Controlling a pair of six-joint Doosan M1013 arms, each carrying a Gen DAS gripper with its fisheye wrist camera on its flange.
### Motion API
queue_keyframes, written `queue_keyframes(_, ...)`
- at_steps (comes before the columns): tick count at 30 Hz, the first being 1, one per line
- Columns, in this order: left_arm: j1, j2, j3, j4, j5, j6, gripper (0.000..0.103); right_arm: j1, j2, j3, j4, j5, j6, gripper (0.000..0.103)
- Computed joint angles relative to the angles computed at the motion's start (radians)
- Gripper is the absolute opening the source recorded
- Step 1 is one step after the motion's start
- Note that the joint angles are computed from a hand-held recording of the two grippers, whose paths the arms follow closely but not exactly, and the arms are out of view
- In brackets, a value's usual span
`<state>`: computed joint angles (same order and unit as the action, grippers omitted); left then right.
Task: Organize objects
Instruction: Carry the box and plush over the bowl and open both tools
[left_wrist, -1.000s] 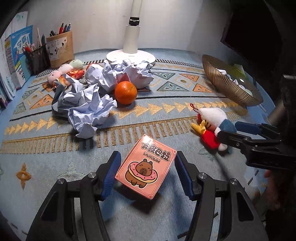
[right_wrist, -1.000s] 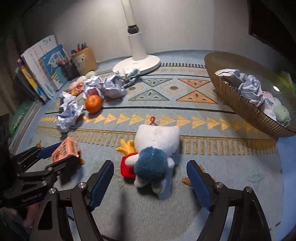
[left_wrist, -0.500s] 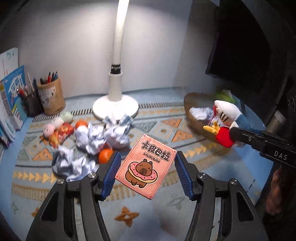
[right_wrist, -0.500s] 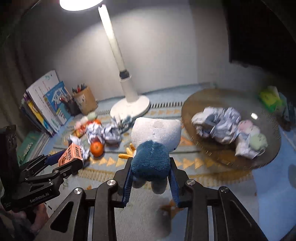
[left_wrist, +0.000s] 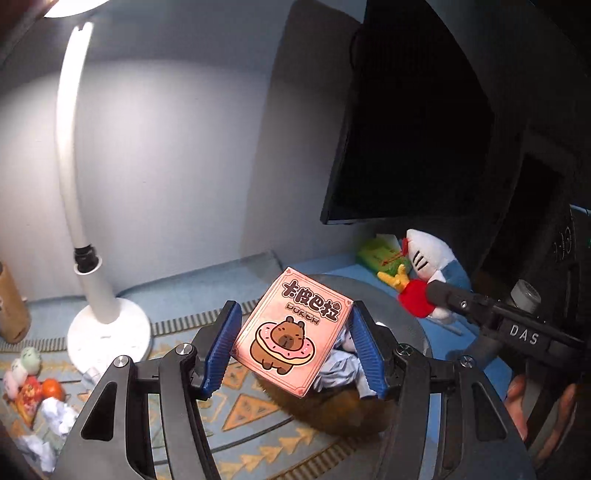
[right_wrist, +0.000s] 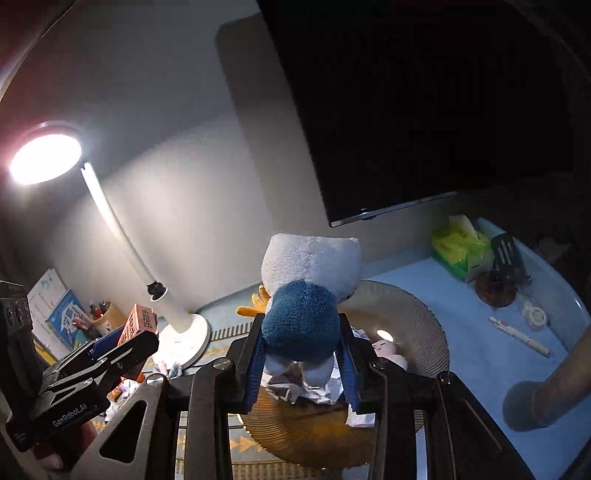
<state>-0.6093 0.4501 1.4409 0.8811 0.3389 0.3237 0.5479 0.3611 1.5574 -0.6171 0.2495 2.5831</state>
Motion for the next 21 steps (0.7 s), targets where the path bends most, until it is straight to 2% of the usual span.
queue_keyframes(2, 0.01, 0.04, -0.043, -0.091, -0.037, 0.063, 0.057, -0.015, 0.016, -0.011, 0.031, 0.004, -0.005, 0.034)
queue_keyframes(4, 0.019, 0.076, -0.074, -0.181, -0.076, 0.126, 0.057, -0.025, 0.034, -0.024, -0.008, 0.021, 0.052, 0.034)
queue_keyframes(6, 0.024, 0.108, -0.103, -0.287, -0.081, 0.21, 0.057, -0.033, 0.053, -0.038, -0.017, 0.04, 0.073, 0.034)
queue_keyframes(10, 0.02, 0.14, -0.128, -0.386, -0.067, 0.305, 0.057, -0.053, 0.079, -0.051, 0.043, 0.036, 0.037, 0.034)
queue_keyframes(16, 0.013, 0.164, -0.145, -0.369, -0.023, 0.308, 0.057, -0.066, 0.109, -0.058, 0.124, 0.025, -0.026, 0.034)
queue_keyframes(18, 0.014, 0.168, -0.148, -0.387, -0.016, 0.327, 0.057, -0.067, 0.118, -0.062, 0.129, 0.034, -0.027, 0.034)
queue_keyframes(21, 0.009, 0.178, -0.158, -0.351, 0.004, 0.302, 0.057, -0.069, 0.131, -0.076, 0.129, 0.062, -0.038, 0.034)
